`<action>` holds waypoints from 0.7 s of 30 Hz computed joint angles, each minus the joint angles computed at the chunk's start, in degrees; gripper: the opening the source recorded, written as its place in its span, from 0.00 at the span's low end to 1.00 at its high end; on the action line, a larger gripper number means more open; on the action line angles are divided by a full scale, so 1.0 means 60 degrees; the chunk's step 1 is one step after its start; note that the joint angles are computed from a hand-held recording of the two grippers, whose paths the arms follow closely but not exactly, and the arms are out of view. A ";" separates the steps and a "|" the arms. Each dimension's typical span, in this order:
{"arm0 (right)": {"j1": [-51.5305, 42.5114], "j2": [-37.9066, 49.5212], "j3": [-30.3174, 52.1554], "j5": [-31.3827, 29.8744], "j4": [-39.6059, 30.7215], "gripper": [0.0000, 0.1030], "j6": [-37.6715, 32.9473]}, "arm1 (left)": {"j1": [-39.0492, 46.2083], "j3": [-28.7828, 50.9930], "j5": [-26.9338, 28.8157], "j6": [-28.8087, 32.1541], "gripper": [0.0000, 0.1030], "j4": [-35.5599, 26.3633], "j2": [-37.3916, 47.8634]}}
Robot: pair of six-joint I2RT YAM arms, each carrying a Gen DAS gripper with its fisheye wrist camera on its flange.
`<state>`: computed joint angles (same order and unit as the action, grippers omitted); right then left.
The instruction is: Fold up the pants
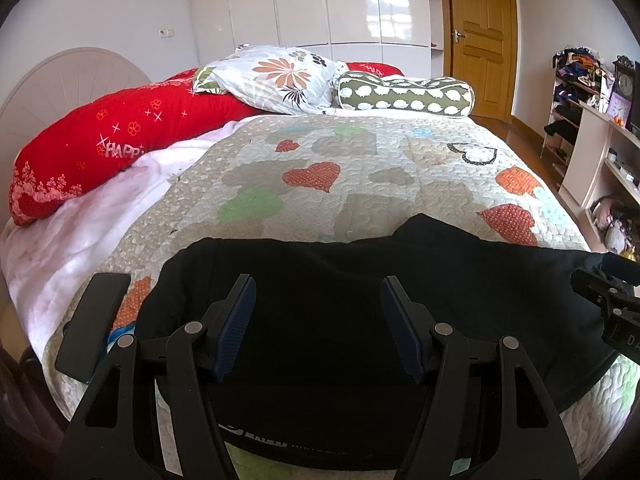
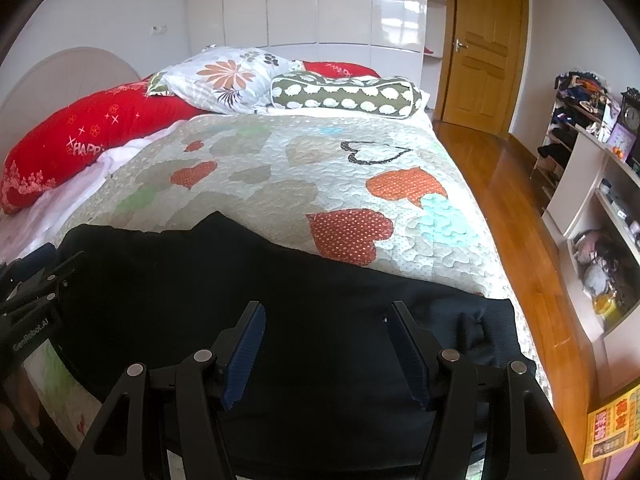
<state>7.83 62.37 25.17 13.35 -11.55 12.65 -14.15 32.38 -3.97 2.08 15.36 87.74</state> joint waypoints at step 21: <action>0.0207 0.0182 0.0189 0.0219 -0.0098 0.60 -0.0019 | 0.0002 0.0093 0.0219 0.0005 0.63 -0.0135 -0.0068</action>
